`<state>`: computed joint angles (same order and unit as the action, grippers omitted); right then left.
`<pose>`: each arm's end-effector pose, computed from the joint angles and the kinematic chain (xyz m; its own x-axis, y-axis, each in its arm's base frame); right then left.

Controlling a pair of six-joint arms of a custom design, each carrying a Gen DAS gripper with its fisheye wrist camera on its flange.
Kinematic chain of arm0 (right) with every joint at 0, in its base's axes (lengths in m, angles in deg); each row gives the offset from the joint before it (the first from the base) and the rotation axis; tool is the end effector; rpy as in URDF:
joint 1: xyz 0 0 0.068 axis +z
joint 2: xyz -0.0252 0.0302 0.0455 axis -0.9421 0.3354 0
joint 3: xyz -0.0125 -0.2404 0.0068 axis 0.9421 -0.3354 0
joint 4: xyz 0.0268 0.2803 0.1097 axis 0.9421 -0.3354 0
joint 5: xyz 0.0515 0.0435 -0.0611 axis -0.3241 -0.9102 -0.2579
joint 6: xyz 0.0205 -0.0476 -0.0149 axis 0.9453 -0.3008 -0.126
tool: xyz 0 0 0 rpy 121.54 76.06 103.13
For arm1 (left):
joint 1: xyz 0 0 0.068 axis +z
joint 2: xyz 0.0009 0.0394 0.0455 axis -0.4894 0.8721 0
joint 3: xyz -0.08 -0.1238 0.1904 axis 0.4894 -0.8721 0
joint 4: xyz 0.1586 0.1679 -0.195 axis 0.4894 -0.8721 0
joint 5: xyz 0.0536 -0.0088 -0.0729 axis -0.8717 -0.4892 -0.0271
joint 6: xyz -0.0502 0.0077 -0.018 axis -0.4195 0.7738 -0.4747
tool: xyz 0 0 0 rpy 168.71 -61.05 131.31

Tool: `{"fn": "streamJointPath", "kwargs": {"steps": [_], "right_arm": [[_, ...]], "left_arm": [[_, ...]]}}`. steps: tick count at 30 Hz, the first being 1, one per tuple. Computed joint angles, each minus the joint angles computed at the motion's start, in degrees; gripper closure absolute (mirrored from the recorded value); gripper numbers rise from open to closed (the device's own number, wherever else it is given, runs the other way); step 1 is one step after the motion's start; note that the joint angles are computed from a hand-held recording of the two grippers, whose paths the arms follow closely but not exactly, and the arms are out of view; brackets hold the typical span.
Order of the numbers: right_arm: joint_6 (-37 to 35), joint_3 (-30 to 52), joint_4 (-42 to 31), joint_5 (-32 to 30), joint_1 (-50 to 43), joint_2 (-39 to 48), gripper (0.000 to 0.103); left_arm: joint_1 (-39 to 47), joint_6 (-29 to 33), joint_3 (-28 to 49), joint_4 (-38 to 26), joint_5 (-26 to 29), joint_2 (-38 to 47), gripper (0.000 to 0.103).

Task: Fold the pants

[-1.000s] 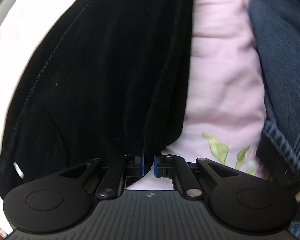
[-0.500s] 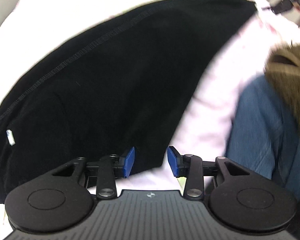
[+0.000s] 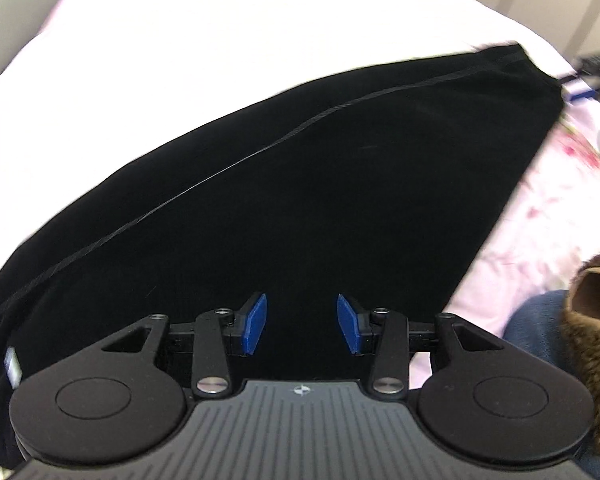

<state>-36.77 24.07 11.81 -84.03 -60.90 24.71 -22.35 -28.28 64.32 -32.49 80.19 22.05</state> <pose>0.1338 0.0232 0.2243 -0.7034 0.6599 -0.2640 0.5662 0.7448 0.3531 0.2854 0.0234 0.2373 -0.5701 0.7343 -0.3685 0.7906 0.6123 -0.0029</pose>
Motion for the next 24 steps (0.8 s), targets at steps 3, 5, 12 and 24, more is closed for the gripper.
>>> {"fn": "streamJointPath", "kwargs": {"steps": [3, 5, 12, 24], "right_arm": [[-3.2, -4.3, 2.2, -5.3, -5.9, -2.4, 0.034], [-3.9, -8.0, 4.1, -9.1, -9.6, -4.4, 0.036], [-15.0, -12.2, 12.3, -26.8, -27.6, 3.4, 0.028], [-27.4, -11.5, 19.9, -40.2, -33.8, 12.0, 0.058]], "left_arm": [[-7.2, -2.4, 0.4, 1.7, -0.3, 1.9, 0.054], [-11.5, -4.5, 1.3, 3.0, -0.3, 3.8, 0.054], [-23.7, -9.2, 2.9, 7.1, 0.3, 9.6, 0.054], [-34.7, -13.6, 10.2, 16.3, -5.0, 20.7, 0.054]]}}
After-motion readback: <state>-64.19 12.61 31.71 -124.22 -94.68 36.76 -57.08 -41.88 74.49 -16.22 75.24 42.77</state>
